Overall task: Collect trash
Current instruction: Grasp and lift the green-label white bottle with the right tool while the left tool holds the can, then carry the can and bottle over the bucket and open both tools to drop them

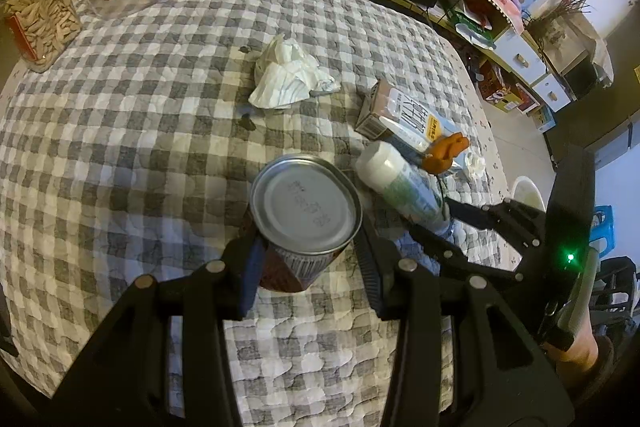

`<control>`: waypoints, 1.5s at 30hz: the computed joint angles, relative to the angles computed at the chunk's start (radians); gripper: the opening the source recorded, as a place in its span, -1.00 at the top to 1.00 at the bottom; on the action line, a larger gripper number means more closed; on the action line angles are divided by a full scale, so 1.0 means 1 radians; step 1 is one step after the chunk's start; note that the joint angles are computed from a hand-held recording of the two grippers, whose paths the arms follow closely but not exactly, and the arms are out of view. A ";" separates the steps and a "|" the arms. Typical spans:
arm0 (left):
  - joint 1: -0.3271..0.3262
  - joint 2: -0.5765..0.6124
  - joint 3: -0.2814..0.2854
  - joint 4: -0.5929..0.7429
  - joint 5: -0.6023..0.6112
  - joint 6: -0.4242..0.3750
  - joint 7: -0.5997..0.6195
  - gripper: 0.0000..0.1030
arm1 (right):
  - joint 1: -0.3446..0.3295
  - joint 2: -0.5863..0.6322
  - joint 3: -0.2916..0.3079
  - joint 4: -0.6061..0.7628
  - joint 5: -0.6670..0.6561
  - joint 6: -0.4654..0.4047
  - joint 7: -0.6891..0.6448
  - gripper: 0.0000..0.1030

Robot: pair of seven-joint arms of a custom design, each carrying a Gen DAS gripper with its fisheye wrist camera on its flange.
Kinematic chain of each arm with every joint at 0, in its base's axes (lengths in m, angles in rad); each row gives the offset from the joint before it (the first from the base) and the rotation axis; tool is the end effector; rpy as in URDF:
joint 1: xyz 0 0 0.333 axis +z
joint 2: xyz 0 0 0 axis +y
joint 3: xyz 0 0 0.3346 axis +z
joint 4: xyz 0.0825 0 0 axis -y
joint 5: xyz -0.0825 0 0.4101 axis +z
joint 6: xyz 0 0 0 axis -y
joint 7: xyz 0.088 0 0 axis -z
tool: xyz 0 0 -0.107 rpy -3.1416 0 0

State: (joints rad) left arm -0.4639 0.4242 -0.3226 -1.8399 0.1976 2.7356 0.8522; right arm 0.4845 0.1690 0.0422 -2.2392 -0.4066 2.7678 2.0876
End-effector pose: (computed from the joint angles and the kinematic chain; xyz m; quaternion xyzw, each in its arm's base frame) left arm 0.5103 -0.4895 0.3640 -0.6246 0.7410 -0.2464 0.0080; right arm 0.5024 0.3114 0.3282 -0.8052 0.5569 -0.1451 0.1429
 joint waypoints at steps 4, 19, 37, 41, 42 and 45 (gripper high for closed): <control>-0.009 -0.005 0.007 -0.003 0.011 0.000 -0.015 0.13 | -0.035 -0.018 0.040 -0.024 0.144 0.025 -0.116 0.22; -0.039 0.002 0.013 0.021 0.045 0.045 -0.056 0.13 | -0.090 -0.218 0.076 -0.191 0.277 0.101 -0.169 0.22; -0.123 0.147 -0.009 0.245 0.067 0.034 0.004 0.13 | -0.319 -0.524 0.117 -0.460 0.329 0.084 -0.114 0.22; -0.153 0.193 -0.009 0.313 0.064 0.016 0.029 0.13 | -0.347 -0.579 0.105 -0.511 0.364 0.071 -0.130 0.22; -0.160 0.202 -0.008 0.327 0.063 0.014 0.033 0.13 | -0.359 -0.599 0.106 -0.528 0.370 0.063 -0.128 0.22; -0.179 0.238 -0.012 0.376 0.057 0.005 0.049 0.13 | -0.388 -0.641 0.104 -0.562 0.386 0.035 -0.123 0.22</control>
State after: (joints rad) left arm -0.6428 0.6621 -0.3343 -1.4639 0.2545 2.7410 0.9011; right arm 0.0961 -0.4718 0.1460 -2.8015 -0.0210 2.8032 1.9645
